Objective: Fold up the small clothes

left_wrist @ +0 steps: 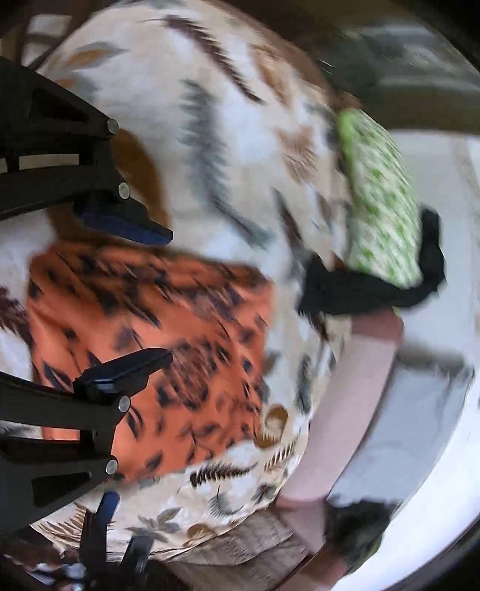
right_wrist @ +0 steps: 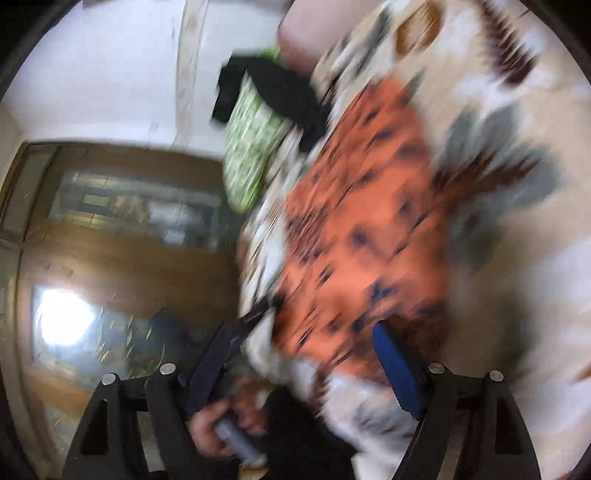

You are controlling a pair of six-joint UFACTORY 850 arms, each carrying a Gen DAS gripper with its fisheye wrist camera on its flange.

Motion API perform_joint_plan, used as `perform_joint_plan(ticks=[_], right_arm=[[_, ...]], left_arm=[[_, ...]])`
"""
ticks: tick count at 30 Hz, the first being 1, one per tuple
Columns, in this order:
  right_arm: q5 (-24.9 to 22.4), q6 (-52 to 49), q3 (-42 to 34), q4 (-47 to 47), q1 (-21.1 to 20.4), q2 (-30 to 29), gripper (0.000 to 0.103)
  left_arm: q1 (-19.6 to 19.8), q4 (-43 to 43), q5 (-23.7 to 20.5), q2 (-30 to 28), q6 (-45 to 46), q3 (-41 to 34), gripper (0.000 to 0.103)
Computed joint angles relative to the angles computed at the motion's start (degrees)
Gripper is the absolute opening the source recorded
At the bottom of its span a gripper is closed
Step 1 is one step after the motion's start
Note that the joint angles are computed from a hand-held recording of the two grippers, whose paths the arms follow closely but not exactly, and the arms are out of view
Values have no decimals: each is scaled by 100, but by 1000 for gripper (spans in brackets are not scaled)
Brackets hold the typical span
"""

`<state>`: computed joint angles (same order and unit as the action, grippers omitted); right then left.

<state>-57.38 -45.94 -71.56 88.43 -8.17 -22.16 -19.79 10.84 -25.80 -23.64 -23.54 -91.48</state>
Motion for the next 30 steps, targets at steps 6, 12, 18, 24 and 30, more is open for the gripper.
perform_joint_plan(ticks=[6, 12, 18, 24, 30], right_arm=[[-624, 518, -578, -104, 125, -751, 84], [358, 841, -489, -971, 324, -357, 28], [348, 901, -368, -522, 52, -366, 87], [-329, 1227, -1688, -732, 142, -1473, 57], [206, 1322, -1574, -839, 240, -1396, 40]], left_arm=[[-21, 414, -1547, -1514, 210, -1678, 60], [111, 190, -1294, -1438, 216, -1454, 69], [188, -96, -1200, -1394, 443, -1379, 70], [211, -186, -1032, -1368, 518, -1274, 72], [270, -442, -913, -1373, 725, -1233, 78]])
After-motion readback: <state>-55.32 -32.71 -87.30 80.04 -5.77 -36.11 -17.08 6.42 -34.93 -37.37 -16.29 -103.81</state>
